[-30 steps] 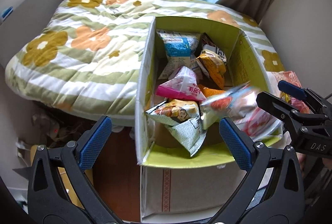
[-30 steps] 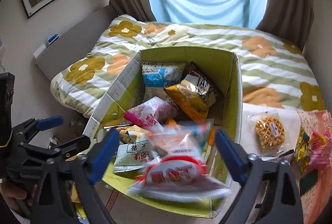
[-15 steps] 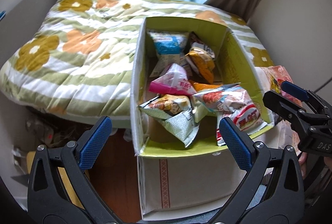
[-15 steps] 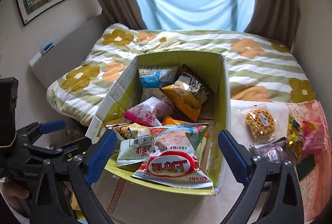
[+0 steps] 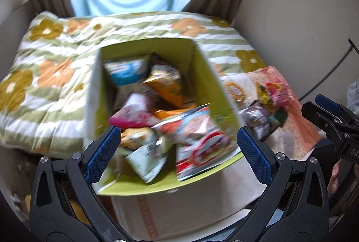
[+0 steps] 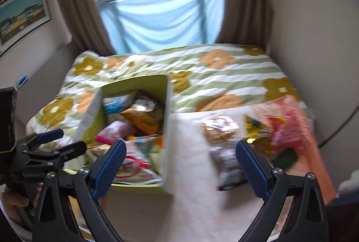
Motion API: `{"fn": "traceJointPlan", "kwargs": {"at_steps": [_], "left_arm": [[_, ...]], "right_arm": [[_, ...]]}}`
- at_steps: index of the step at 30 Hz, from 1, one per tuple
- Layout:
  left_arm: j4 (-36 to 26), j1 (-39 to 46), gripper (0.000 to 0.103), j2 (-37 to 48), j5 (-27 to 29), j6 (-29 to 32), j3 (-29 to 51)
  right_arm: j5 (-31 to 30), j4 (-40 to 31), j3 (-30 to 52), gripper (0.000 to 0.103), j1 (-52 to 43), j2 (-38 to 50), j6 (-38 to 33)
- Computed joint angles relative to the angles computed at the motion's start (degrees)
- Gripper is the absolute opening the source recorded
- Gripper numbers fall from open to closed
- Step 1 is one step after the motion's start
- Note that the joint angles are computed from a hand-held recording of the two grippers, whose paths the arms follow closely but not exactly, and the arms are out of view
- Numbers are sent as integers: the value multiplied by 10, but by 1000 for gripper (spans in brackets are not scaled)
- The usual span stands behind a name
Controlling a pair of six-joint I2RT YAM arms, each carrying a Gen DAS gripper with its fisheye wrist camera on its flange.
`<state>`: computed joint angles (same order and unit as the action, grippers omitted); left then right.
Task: Organize snacks
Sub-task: 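Move both open tools back over the snacks on the sheet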
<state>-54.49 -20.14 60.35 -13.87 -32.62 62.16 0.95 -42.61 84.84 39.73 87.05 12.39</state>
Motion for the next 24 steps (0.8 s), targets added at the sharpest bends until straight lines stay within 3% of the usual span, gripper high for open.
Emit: {"fn": "traceJointPlan", "kwargs": {"at_steps": [6, 11, 24], "left_arm": [[36, -98, 103, 136, -37, -27, 102], [48, -142, 103, 257, -31, -36, 204], [43, -153, 103, 570, 57, -104, 422]], "right_arm": [[-31, -24, -28, 97, -115, -40, -44], [-83, -49, -44, 97, -224, -42, -82], [-154, -62, -95, 97, -362, 32, -127]]}}
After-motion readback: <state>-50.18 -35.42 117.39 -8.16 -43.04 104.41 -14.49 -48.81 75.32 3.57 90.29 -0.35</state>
